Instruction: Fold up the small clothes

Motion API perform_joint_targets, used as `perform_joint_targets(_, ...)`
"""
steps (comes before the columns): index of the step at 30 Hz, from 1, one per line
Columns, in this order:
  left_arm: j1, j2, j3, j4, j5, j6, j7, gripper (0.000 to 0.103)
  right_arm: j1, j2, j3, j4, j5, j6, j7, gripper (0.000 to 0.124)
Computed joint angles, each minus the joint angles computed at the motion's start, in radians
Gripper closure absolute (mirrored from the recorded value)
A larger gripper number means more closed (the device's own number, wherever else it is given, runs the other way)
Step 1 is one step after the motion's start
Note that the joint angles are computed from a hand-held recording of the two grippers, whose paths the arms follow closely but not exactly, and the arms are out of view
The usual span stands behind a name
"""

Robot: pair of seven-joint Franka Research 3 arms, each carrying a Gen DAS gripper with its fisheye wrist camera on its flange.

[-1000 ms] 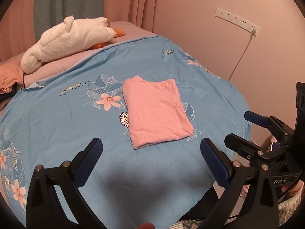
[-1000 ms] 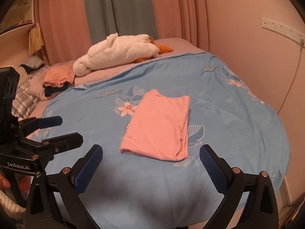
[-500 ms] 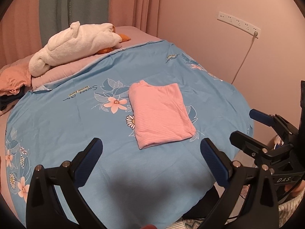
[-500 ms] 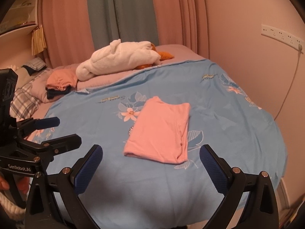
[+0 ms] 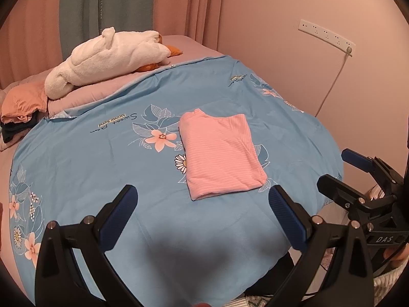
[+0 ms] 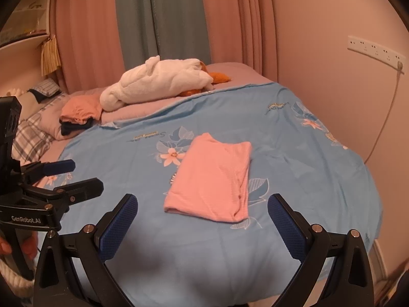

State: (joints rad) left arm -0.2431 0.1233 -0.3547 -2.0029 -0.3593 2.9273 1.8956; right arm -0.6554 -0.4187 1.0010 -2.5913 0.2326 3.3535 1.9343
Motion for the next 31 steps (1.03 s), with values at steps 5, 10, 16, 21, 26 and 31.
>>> perform_joint_targets(5,0.0,0.005,0.001,0.007,0.005,-0.009,-0.002,0.001,0.003,0.0,-0.005,0.0,-0.002,-0.004,-0.001,0.023)
perform_joint_targets(10,0.0,0.009,0.001,0.012,0.016,-0.011,-0.014,0.001,0.004,0.002,-0.01,0.002,-0.008,-0.009,0.001,0.023)
perform_joint_targets(16,-0.001,0.012,0.002,0.013,0.03,-0.011,-0.029,0.001,0.0,0.0,-0.011,0.007,-0.022,-0.018,0.008,0.023)
perform_joint_targets(21,0.003,0.017,-0.001,0.016,0.036,-0.013,-0.03,0.001,-0.006,-0.001,-0.007,0.009,-0.036,-0.024,0.02,0.023)
perform_joint_targets(26,0.007,0.02,-0.006,0.018,0.035,-0.014,-0.027,0.001,-0.021,0.002,0.001,0.015,-0.057,-0.028,0.034,0.023)
perform_joint_targets(31,0.008,0.026,-0.004,0.022,0.049,-0.015,-0.034,0.001,-0.025,0.004,0.001,0.016,-0.069,-0.028,0.043,0.023)
